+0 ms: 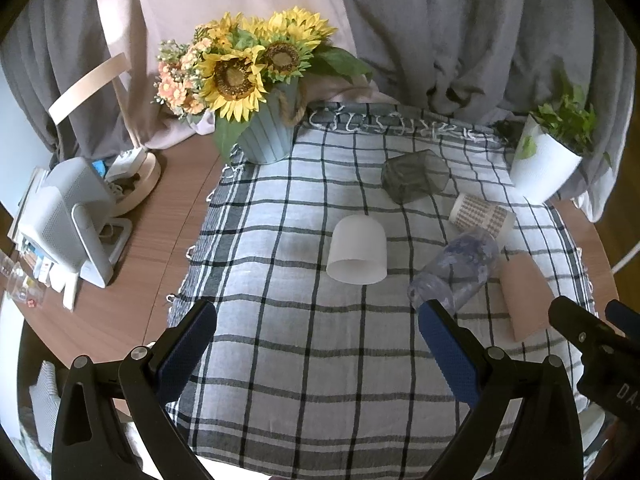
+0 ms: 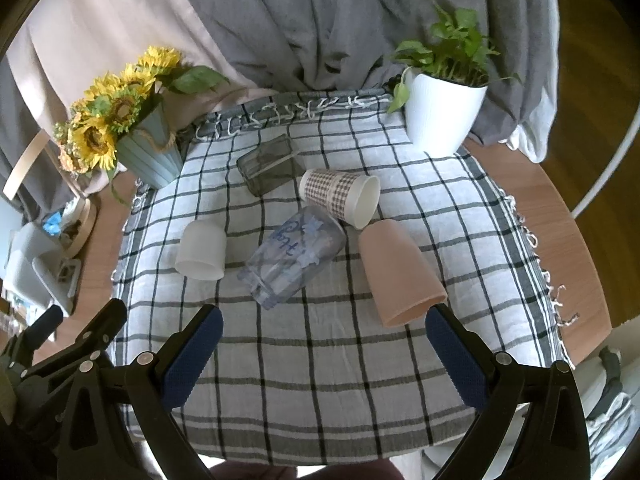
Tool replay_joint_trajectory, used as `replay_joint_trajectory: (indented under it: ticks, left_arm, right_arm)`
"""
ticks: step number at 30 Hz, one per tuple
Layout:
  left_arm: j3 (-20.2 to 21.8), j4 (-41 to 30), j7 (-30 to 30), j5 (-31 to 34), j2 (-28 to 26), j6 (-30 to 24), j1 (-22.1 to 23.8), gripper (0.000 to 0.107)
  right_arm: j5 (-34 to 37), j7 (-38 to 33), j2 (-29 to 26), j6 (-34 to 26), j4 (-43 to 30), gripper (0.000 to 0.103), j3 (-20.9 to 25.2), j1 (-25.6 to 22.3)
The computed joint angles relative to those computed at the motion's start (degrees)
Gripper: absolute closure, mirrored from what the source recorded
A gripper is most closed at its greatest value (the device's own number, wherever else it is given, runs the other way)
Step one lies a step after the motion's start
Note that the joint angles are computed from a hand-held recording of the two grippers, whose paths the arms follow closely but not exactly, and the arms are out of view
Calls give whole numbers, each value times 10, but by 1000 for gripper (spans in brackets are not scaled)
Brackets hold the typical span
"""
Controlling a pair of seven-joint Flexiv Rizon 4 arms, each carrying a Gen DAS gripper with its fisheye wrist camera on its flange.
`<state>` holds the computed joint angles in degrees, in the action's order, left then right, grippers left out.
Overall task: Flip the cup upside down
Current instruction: 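Reach the right gripper to the houndstooth paper cup and close on it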
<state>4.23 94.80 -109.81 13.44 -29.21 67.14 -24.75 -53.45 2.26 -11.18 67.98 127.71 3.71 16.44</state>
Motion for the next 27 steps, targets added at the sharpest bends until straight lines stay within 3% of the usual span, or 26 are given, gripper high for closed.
replay_joint_trajectory:
  ticks: [6, 10, 14, 16, 21, 27]
  left_arm:
    - [13, -74, -41, 3, -41, -50, -21, 4]
    - [32, -138, -88, 25, -72, -108, -44, 4]
    - [23, -183, -123, 20, -99, -145, -41, 4]
    - [22, -205, -144, 17, -111, -169, -42, 4]
    - [34, -258, -210, 31, -138, -224, -58, 4]
    - [29, -306, -269, 38, -167, -276, -64, 4]
  right_arm:
    - [47, -104, -30, 1, -42, 1, -6, -14]
    - [143, -231, -63, -6, -89, 1, 4, -29]
    - [228, -353, -90, -26, -135, 1, 14, -40]
    - [300, -441, -110, -45, -172, 1, 38, -60]
    - [401, -579, -154, -108, -256, 1, 53, -80]
    - [458, -708, -210, -195, -357, 1, 51, -87]
